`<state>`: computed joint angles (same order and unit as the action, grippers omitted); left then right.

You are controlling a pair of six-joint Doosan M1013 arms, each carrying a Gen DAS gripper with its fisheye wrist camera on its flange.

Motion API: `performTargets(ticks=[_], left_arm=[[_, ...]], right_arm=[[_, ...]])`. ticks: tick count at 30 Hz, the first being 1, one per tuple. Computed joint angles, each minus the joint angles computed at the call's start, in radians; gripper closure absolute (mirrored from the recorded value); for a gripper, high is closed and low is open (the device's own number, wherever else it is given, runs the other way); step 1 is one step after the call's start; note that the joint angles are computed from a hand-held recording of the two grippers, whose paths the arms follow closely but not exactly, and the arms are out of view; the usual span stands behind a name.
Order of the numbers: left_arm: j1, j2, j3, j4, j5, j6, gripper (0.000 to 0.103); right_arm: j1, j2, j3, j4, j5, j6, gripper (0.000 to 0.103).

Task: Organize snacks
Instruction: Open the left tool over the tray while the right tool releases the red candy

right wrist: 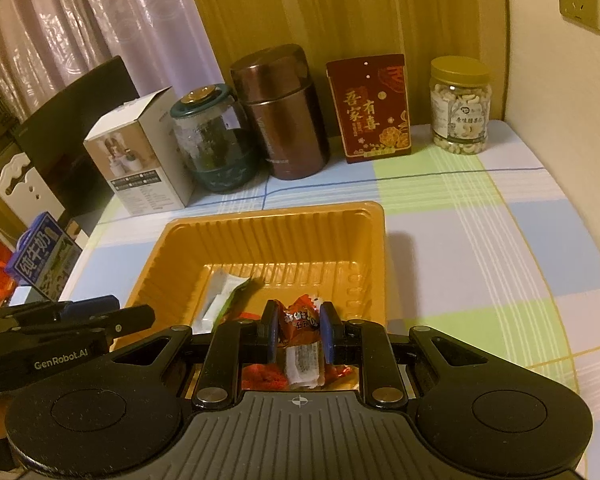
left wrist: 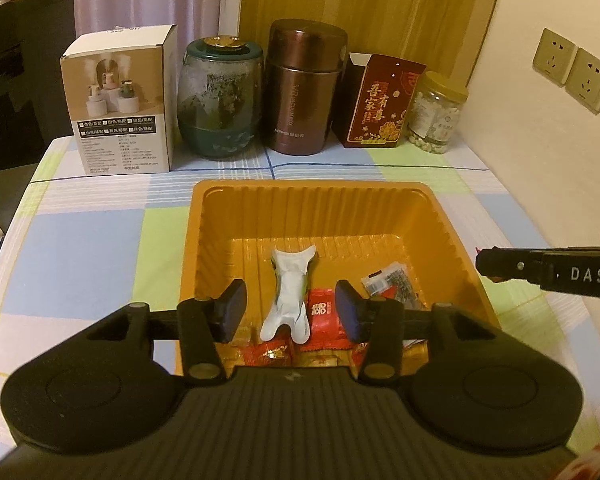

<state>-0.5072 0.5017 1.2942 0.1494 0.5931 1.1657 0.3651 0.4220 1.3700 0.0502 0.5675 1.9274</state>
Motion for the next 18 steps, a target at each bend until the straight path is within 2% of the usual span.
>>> performTargets(ticks=[18], left_arm=[[0.0,-0.004,0.003,-0.02,0.002,0.048,0.056]], right_arm=[[0.007,0.009,-0.017,0.001,0.007,0.002,0.081]])
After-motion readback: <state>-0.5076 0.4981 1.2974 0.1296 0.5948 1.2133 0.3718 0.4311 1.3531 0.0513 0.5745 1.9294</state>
